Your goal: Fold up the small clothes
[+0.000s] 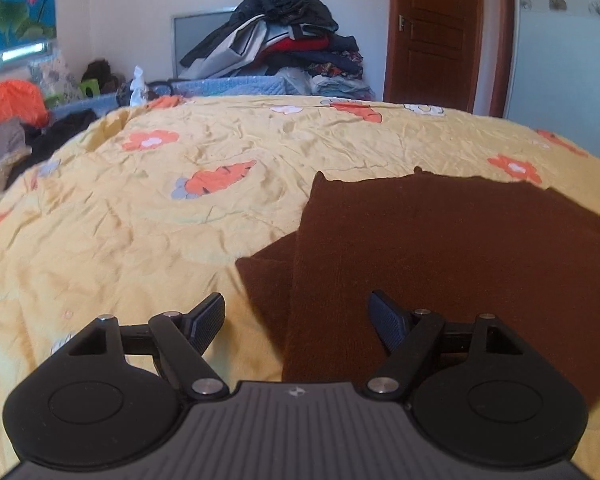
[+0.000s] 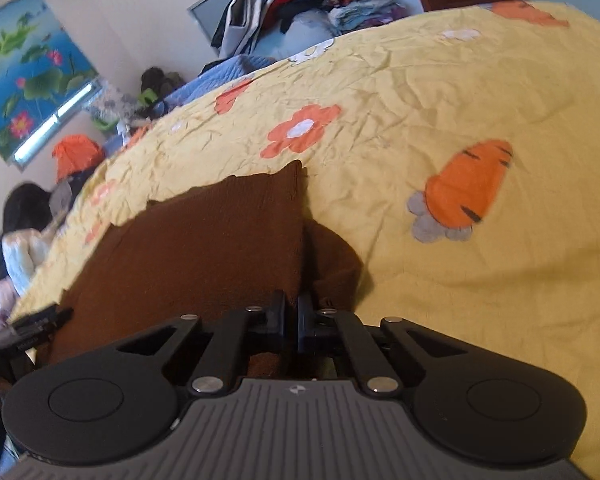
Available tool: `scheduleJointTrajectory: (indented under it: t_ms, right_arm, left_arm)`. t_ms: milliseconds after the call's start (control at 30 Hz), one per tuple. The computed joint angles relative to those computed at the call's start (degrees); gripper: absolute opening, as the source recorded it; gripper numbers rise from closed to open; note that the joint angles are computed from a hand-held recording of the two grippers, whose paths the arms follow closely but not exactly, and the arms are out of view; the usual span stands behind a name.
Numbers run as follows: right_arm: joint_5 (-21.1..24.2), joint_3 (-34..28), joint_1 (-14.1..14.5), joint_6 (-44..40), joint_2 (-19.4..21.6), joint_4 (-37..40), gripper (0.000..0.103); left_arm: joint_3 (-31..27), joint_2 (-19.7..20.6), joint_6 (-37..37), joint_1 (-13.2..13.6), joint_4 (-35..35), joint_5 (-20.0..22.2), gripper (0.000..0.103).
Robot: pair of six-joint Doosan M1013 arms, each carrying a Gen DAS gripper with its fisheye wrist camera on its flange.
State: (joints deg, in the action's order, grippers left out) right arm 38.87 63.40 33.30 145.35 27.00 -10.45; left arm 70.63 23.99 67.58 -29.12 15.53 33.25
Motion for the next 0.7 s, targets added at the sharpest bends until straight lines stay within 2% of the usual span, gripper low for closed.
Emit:
scheduleJointTrajectory:
  t_ms: [33,67,133,200,300,367,400,433,467,500,567,633,700]
  right_arm:
    - [-2.17,1.38,0.18,1.08,-1.09,0.85,0.028]
    - [-4.86,2.95,0.3,1.48,-2.24,2.13,0.033]
    - [-10.6,6.57,0.94,2.23,-4.69,3.17,0.063]
    - [-10.93,7.9,1.86,-0.27,-5.95,3.93,0.063]
    - [-5.48,7.28,2.75,-5.69,-5.95,7.79,0.063]
    - [-2.48,6.69,3.26,-7.45,-5.4,8.49,0.063]
    - [-1.89,6.47,3.42,-8.19,-5.12,8.92,0.062]
    - [-1.95,6.42,3.43,-9.53,-4.89,10.42,0.049]
    - [-1.62,6.13,3.29,-12.55,-4.6,13.33,0.036]
    - [-0.26,5.16,3.44,-14.77,-4.11,13.99,0.016]
    - [3.14,2.89,3.85,-17.64,-3.38,12.55,0.016]
    - [5.93,1.9,3.6,-18.95,-3.54,10.98,0.008]
    - [13.12,0.5,3.4,-17.8,-3.01,7.05,0.008]
  left_arm:
    - [0.74,-0.74,1.09,0.37,-2.75,-0.46,0.078]
    - [1.85,-1.68,3.14,0.85,-6.49,-1.4,0.078]
    - [3.68,-3.17,8.49,1.84,-15.37,-1.81,0.078]
    - [5.01,-4.12,11.33,2.75,-22.69,-0.71,0.078]
    - [6.93,-5.03,14.22,3.76,-31.06,-0.77,0.078]
    - [7.73,-5.41,15.09,3.77,-32.82,-1.95,0.078]
    - [7.42,-5.22,16.2,3.79,-33.87,-1.58,0.077]
    - [6.91,-4.94,16.54,3.67,-33.84,-1.07,0.064]
    - [6.35,-4.61,17.36,3.48,-33.42,-0.64,0.045]
    - [5.15,-3.97,18.08,3.27,-32.21,1.04,0.027]
    - [3.83,-3.41,17.73,2.96,-29.47,1.48,0.02]
    - [1.9,-2.56,20.51,3.15,-28.69,4.21,0.02]
    - [1.72,-2.51,24.25,2.88,-27.53,4.86,0.02]
